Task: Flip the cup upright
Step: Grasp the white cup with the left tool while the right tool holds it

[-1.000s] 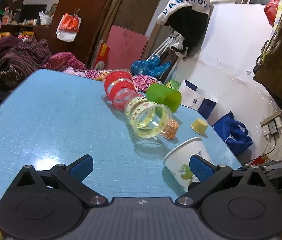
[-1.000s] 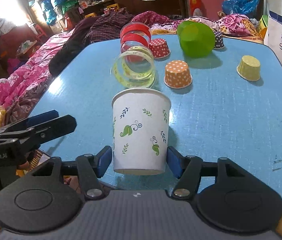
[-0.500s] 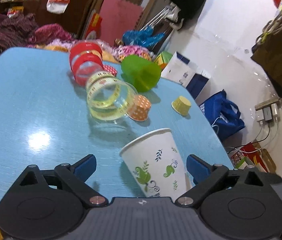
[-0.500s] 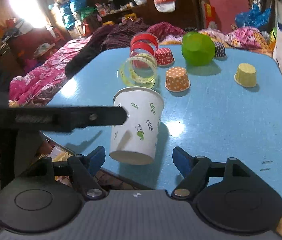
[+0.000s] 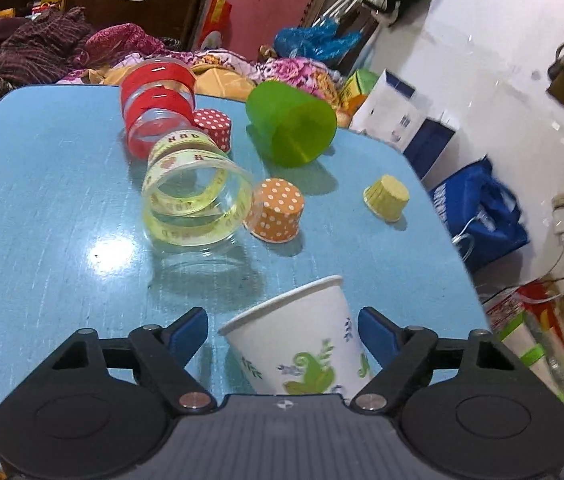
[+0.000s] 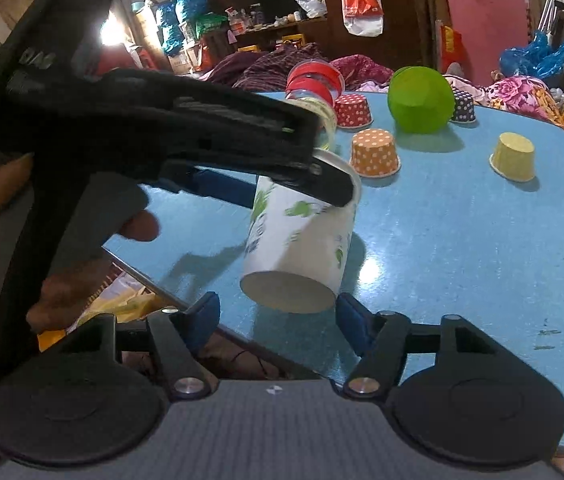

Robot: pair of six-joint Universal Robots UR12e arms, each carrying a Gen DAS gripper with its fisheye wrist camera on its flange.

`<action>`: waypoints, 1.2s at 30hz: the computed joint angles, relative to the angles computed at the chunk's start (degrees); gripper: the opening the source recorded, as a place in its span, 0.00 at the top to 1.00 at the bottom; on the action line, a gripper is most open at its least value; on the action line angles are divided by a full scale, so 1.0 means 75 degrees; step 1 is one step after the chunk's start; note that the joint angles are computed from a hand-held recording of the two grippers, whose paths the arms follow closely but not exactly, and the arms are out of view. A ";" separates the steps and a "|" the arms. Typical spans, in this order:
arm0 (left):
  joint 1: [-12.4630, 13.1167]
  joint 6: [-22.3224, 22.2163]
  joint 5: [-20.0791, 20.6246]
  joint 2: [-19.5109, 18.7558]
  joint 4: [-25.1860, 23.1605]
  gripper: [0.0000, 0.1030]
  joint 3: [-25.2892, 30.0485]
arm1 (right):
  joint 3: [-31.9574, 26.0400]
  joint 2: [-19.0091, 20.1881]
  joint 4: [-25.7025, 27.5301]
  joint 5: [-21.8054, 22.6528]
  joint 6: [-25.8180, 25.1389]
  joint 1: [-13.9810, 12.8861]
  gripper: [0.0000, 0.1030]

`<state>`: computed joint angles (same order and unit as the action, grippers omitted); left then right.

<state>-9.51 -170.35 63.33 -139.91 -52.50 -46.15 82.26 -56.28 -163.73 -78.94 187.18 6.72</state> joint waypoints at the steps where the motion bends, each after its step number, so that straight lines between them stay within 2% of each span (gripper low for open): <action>1: -0.0020 0.0064 0.0095 -0.0025 -0.0104 0.19 0.0073 | -0.0003 0.0001 0.0010 -0.0010 0.0004 0.0010 0.37; 7: -0.0040 0.0099 0.0326 -0.0112 -0.0257 0.23 0.0282 | -0.0048 0.0027 0.0053 0.0149 -0.0028 0.0018 0.37; 12: -0.0020 0.0295 0.0299 -0.0134 -0.0184 0.23 0.0342 | -0.0053 0.0033 0.0130 0.0273 -0.0101 0.0009 0.37; 19: -0.0017 0.0781 0.0247 -0.0044 0.0444 0.23 0.0112 | 0.0125 -0.0053 -0.0089 0.0332 0.0007 -0.0060 0.36; 23: -0.0010 0.0980 0.0240 0.0080 0.1462 0.23 -0.0327 | 0.0363 -0.0140 -0.0453 0.0379 0.0177 -0.0138 0.36; 28: -0.0008 0.1141 0.0350 0.0110 0.2892 0.24 -0.0776 | 0.0739 -0.0228 -0.1224 0.0311 0.0815 -0.0289 0.35; 31: -0.0038 0.1310 0.0614 0.0161 0.4277 0.24 -0.1249 | 0.0867 -0.0220 -0.1652 0.0031 0.1160 -0.0339 0.35; 33: -0.0048 0.1355 0.0744 0.0180 0.5234 0.24 -0.1569 | 0.0961 -0.0202 -0.2010 -0.0242 0.1372 -0.0344 0.28; 36: -0.0075 0.1415 0.0919 0.0133 0.6561 0.24 -0.1910 | 0.1072 -0.0184 -0.2395 -0.0394 0.1606 -0.0365 0.27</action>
